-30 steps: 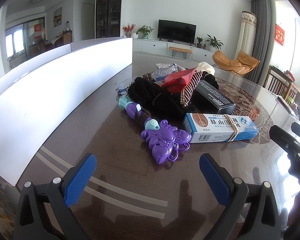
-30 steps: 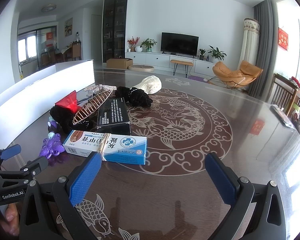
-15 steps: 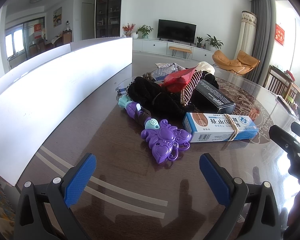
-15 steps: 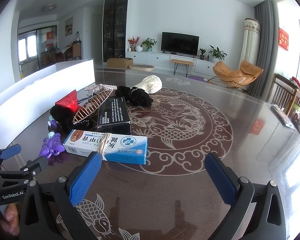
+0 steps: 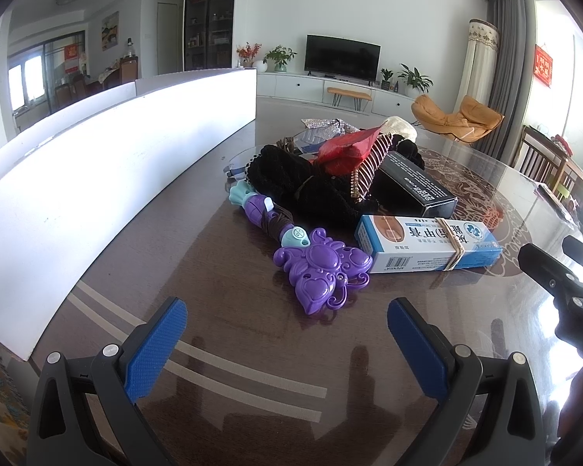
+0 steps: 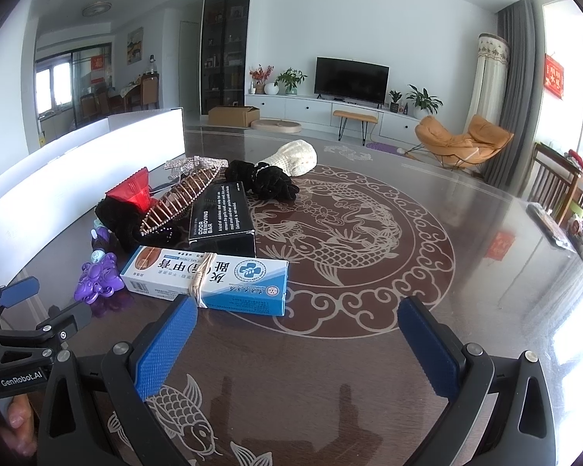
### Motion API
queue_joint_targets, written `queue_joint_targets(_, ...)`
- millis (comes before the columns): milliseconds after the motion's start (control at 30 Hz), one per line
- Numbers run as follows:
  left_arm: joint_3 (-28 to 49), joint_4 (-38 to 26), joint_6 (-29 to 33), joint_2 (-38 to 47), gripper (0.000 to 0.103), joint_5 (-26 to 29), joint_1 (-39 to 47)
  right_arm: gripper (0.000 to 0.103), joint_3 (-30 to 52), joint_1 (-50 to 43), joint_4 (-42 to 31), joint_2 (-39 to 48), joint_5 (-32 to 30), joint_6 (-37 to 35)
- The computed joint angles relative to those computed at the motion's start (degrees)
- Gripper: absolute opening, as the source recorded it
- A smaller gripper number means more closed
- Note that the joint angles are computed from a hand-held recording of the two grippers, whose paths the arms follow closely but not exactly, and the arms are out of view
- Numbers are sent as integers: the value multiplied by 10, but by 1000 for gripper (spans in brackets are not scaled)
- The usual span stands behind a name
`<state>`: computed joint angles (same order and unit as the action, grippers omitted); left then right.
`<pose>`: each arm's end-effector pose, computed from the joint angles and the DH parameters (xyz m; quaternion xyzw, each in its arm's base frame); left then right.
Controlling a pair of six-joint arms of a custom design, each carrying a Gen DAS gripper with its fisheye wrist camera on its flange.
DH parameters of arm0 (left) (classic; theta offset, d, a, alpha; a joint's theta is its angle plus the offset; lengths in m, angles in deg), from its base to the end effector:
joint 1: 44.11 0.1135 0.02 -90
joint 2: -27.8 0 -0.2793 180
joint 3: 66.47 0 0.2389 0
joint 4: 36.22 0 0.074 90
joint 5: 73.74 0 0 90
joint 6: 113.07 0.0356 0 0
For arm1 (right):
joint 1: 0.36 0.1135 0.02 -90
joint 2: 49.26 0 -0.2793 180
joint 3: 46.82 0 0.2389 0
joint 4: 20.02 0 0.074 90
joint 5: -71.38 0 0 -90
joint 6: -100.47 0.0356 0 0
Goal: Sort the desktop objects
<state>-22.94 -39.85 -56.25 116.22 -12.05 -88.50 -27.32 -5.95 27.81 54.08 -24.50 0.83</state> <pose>0.1914 -0.1637 0.1452 0.0024 0.9109 -0.0368 0.4109 0.1980 -0.0157 0.0834 -0.0547 0.8885 -0.0148 0.4554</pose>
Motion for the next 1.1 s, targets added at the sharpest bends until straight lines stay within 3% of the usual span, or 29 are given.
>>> queue_joint_targets(967,7,-48,-17,3,103,3,-2,103,24,0,-62,-9,-10,-15)
queue_joint_targets(1100,13,-69,-14,9,103,-16,-3,103,62,10,-130,-4,-42,-35)
